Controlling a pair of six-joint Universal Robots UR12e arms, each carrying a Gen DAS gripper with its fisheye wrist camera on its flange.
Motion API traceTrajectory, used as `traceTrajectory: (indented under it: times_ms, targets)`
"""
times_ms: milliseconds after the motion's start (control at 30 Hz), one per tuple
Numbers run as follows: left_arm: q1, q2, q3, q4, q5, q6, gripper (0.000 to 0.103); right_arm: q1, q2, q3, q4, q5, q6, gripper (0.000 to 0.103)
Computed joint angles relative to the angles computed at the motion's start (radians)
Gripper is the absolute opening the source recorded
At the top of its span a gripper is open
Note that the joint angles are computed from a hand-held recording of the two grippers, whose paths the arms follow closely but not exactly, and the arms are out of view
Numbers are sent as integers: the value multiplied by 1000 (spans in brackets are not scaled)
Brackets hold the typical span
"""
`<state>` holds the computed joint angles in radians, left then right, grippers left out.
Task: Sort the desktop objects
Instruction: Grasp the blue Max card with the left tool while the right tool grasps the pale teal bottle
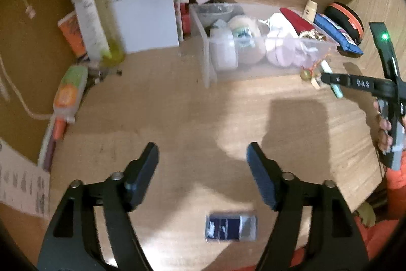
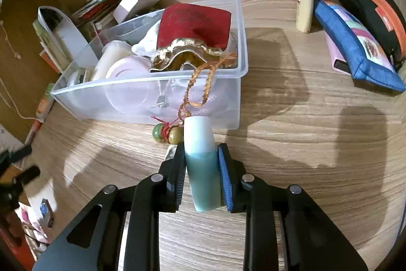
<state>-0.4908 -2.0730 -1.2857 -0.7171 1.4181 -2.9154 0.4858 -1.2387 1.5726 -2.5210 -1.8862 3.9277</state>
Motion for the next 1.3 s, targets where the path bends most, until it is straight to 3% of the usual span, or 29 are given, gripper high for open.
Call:
traceTrajectory:
  times_ms: [133, 367, 467, 533, 600, 733, 1000, 1300]
  targets:
    - [-2, 25, -43, -5, 12, 5, 78, 6, -3, 9, -48, -14, -13, 22]
    - [0, 55, -91, -57, -13, 13, 78, 35, 8, -10, -53, -103, -60, 22]
    - [-3, 65, -115, -39, 11, 18, 78, 44, 11, -16, -60, -127, -82, 22]
    - [1, 71, -133, -4, 0, 6, 61, 45, 12, -22, -56, -121, -86, 22]
    - [9, 72, -132, -25, -38, 11, 47, 45, 9, -21, -71, -106, -100, 22]
    - [4, 71, -136, 1, -15, 22, 47, 57, 6, -28, -94, -125, -131, 22]
    - [-3, 48, -79, 58, -55, 36, 47, 65, 4, -43, -129, -147, -163, 22]
    - [-14, -27, 69, 132, -109, -8, 47, 63, 11, -96, -79, -185, -192, 22]
